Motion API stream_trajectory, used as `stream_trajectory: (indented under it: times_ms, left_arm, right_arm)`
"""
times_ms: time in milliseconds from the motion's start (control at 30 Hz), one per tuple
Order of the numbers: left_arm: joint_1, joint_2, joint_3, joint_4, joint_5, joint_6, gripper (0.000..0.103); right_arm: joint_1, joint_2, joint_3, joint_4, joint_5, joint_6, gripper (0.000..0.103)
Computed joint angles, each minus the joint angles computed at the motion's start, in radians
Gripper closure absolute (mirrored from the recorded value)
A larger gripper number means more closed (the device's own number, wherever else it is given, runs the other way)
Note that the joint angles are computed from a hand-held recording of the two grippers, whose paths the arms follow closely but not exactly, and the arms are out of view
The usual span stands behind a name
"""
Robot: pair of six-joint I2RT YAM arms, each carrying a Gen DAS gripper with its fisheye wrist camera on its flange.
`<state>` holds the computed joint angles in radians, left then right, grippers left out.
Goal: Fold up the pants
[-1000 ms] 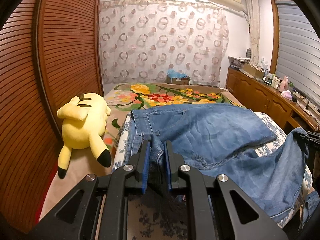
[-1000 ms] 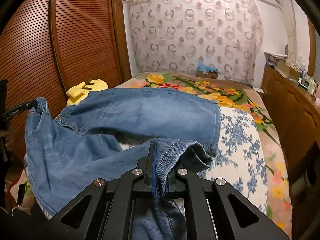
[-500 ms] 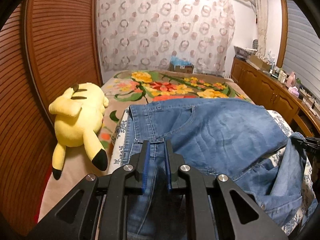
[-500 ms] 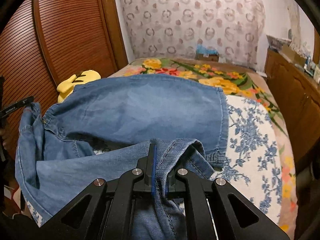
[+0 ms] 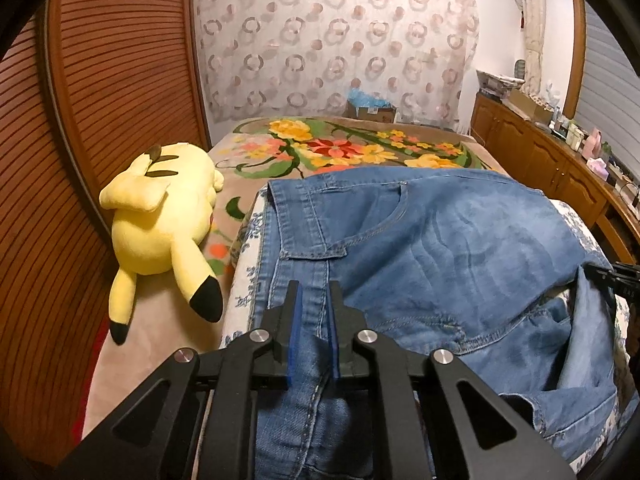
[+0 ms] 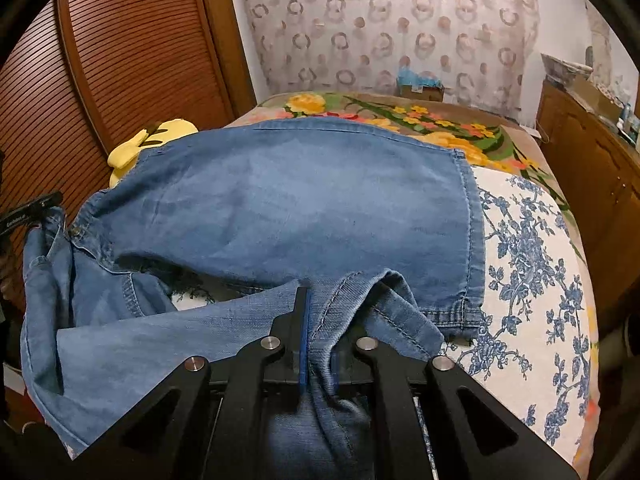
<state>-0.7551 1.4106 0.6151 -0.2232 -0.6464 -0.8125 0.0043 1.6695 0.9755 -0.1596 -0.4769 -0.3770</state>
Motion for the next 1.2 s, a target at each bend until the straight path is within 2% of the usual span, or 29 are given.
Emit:
stream_trajectory:
  times_ms: [167,267,367,433,500,633,767,1000,1200]
  left_arm:
    - [-0.033,-0.048,-0.008,-0.052,-0.024,-0.041,0.091]
    - [-0.071,-0.067,0.008,-0.129,-0.057,-0.08,0.09]
    - [-0.124,-0.091,0.019,-0.22,-0.095,-0.148,0.078]
    - [-0.17,-0.119,0.014,-0.275,-0.121,-0.2,0.063]
    - [-0.237,-0.139,0.018,-0.359,-0.164,-0.287,0.053]
    - [-0.379,-0.158,0.029,-0.533,-0.231,-0.495,0.053]
    - [-0.532,-0.121,0.03,-0.7,-0.259,-0.758,0.053]
    - [-0.73,-0.022,-0.012,-0.813,-0.209,-1.102,0.053]
    - [-0.827,0.038,-0.057,-0.803,-0.165,-1.266,0.053]
  right_arm:
    - [-0.02,-0.056,-0.043,0.011,-0.008,0.004,0.081]
    - [-0.031,-0.099,-0.082,0.017,-0.01,-0.004,0.076]
    - [-0.045,-0.145,-0.133,0.031,-0.023,-0.01,0.075]
    - [-0.054,-0.172,-0.163,0.037,-0.03,-0.016,0.075]
    - [-0.065,-0.206,-0.2,0.049,-0.037,-0.017,0.074]
    - [-0.096,-0.279,-0.274,0.075,-0.049,-0.021,0.065]
    - [-0.134,-0.361,-0.36,0.091,-0.071,-0.04,0.058]
    - [-0.213,-0.492,-0.48,0.06,-0.127,-0.102,0.055]
    - [-0.316,-0.602,-0.535,-0.023,-0.191,-0.172,0.051]
